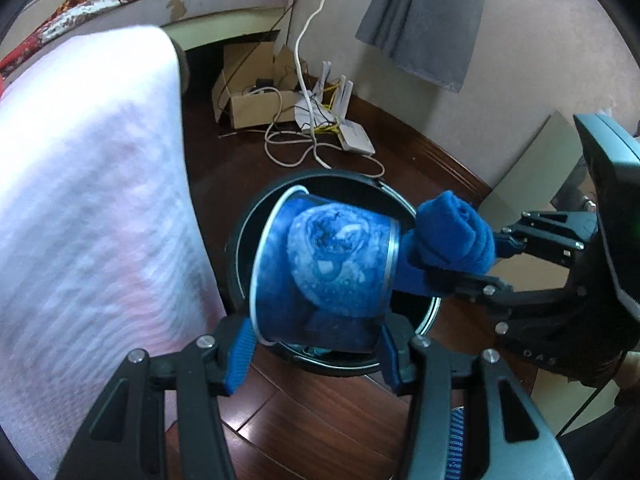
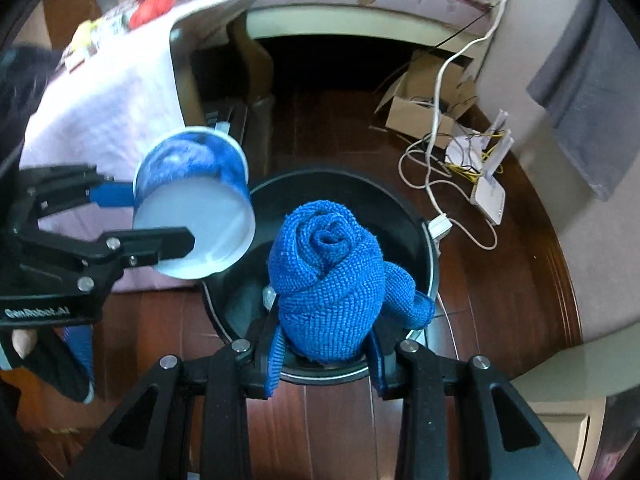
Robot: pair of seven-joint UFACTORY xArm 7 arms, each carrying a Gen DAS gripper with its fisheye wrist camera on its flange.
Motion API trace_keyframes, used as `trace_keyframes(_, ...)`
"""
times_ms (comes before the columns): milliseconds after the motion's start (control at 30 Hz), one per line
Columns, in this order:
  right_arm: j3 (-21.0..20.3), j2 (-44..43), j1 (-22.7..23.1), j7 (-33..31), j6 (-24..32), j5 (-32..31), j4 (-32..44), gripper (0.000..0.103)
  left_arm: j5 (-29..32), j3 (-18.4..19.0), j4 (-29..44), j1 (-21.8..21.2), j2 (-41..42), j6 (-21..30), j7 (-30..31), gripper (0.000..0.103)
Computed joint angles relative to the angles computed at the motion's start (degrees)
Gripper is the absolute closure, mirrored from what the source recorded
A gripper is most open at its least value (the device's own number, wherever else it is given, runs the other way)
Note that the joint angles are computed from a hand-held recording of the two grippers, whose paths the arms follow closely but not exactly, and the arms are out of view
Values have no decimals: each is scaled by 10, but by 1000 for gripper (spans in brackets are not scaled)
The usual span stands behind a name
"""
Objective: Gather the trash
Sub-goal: 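Open both tools to drop the cup and towel into the bin, then move both tools back from the bin toward the table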
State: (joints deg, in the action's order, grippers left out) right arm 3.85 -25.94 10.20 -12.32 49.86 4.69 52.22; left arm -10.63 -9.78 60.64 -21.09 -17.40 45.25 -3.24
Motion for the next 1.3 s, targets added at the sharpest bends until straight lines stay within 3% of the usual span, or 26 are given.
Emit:
trace_keyframes(67,-2,9,1,-6,-6,1,0,66,-10,5,-2,-3,5,-2,10,49)
trace_keyframes(133,-2,16,-1,-13,-31,-6,-8,57,-14,3,-6,-1,11,-16,4,44)
trace_keyframes(167,15,15,-18,10,-56,-40,-20,22,-28,8,-7,-3,13,-16,4,19)
trace_keyframes(200,23,17,-29,27,-57,-63,-23,0,-34,10,-11,-2,11,-18,0,1)
trace_keyframes(300,24,22,-45,47,-38,-102,-25,0,3,-2,-36,13,-13,-33,-33,1)
trace_keyframes(533,12,-5,-47,65,-26,-106,-33,0,48,-6,-63,31,-50,-29,-93,1)
trace_keyframes(967,37,-62,-20,96,8,-94,-14,0,63,4,-89,39,-147,10,-93,1)
trace_keyframes(1300,60,-84,5,136,14,-78,30,0,70,17,-86,69,-223,42,-98,1)
